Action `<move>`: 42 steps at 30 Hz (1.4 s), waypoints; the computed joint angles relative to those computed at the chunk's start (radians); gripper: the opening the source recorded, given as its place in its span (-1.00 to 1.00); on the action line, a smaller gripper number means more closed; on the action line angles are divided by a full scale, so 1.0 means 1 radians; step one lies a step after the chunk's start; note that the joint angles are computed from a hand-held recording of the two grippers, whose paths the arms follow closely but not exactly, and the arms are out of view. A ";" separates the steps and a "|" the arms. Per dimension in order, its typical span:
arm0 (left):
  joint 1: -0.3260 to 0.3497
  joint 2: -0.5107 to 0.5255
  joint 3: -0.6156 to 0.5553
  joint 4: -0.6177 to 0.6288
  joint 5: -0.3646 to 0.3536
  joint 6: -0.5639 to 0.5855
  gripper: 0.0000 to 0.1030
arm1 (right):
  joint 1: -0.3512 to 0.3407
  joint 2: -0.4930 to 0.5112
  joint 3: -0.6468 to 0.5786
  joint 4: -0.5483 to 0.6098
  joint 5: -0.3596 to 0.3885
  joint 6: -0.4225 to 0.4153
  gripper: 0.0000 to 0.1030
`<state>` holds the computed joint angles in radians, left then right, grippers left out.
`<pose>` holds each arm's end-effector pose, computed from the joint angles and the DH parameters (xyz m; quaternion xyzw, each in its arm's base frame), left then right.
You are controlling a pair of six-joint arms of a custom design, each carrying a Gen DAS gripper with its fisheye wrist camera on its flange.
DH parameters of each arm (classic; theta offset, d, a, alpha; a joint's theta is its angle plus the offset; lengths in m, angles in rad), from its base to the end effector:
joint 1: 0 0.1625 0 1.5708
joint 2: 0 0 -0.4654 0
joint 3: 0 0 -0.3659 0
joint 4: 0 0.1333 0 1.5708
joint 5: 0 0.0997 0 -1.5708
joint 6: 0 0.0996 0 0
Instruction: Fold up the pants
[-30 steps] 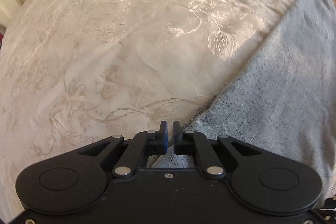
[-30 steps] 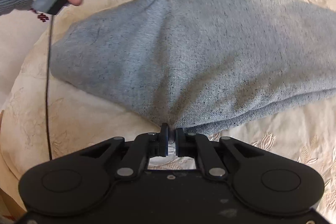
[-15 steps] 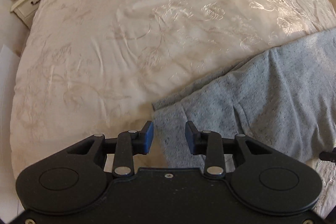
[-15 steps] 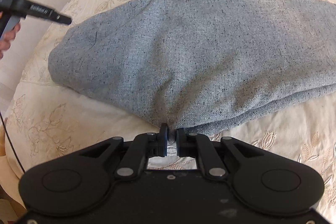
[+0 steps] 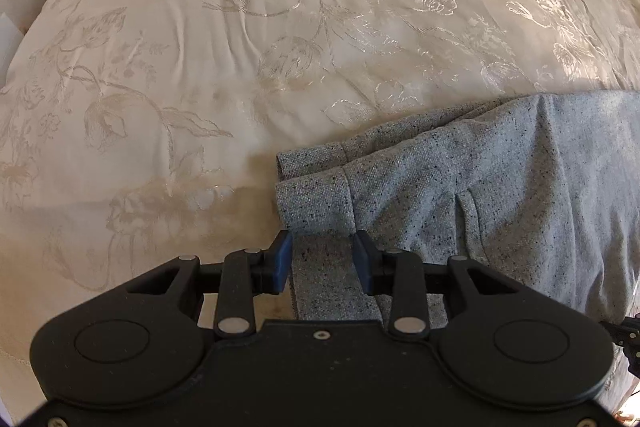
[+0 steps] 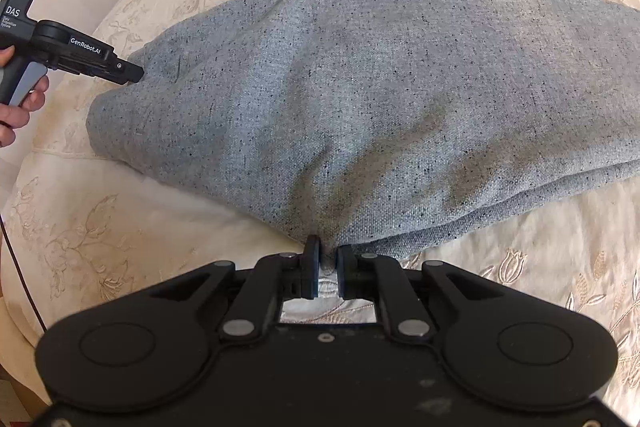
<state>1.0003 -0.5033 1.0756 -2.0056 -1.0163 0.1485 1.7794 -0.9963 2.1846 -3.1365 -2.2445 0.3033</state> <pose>-0.2770 -0.7757 0.0913 0.3552 0.8916 0.0074 0.2808 0.1754 -0.4850 0.1781 -0.1058 -0.9231 0.2535 0.2693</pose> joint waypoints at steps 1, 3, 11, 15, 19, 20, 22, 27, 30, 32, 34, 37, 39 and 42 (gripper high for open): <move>0.001 -0.005 0.007 -0.011 -0.002 -0.006 -0.15 | 0.001 0.002 0.000 -0.006 0.001 0.001 -0.75; 0.003 -0.014 0.019 -0.031 -0.009 -0.009 -0.14 | 0.003 0.005 -0.001 -0.007 -0.001 -0.003 -0.74; 0.018 -0.001 0.006 -0.051 -0.030 -0.073 0.07 | 0.001 0.005 -0.001 0.001 0.001 0.009 -0.73; 0.037 0.003 -0.016 -0.039 -0.114 -0.123 0.00 | -0.001 0.001 0.000 0.008 0.003 0.009 -0.71; 0.029 -0.030 0.052 -0.167 -0.163 -0.090 -0.86 | 0.001 0.001 -0.003 0.019 -0.002 0.014 -0.71; 0.020 -0.036 0.072 -0.209 -0.145 -0.077 -0.89 | 0.001 0.001 -0.003 0.019 -0.002 0.014 -0.70; 0.002 -0.041 0.104 -0.291 -0.113 -0.043 -0.90 | 0.005 0.003 -0.004 0.015 -0.008 0.015 -0.70; -0.012 0.002 0.085 -0.307 0.001 -0.049 -0.85 | 0.021 0.021 -0.015 -0.020 -0.041 -0.010 -0.71; -0.011 0.034 0.068 -0.254 0.073 -0.051 -0.58 | 0.010 0.029 -0.031 0.039 -0.047 0.013 -0.70; -0.022 0.031 0.080 -0.255 0.119 -0.077 -0.38 | 0.002 0.017 -0.038 0.091 -0.035 0.043 -0.69; -0.038 0.007 0.123 -0.303 0.166 -0.109 -0.32 | 0.009 -0.008 -0.031 0.113 -0.028 0.069 -0.66; -0.081 -0.010 0.201 -0.395 0.352 -0.123 -0.34 | 0.042 -0.052 -0.014 0.142 -0.063 0.089 -0.66; -0.104 -0.028 0.261 -0.479 0.413 -0.119 -0.34 | 0.064 -0.074 -0.001 0.126 -0.095 0.078 -0.65; -0.132 -0.070 0.338 -0.521 0.367 -0.155 -0.34 | 0.075 -0.074 0.001 0.049 -0.132 0.008 -0.63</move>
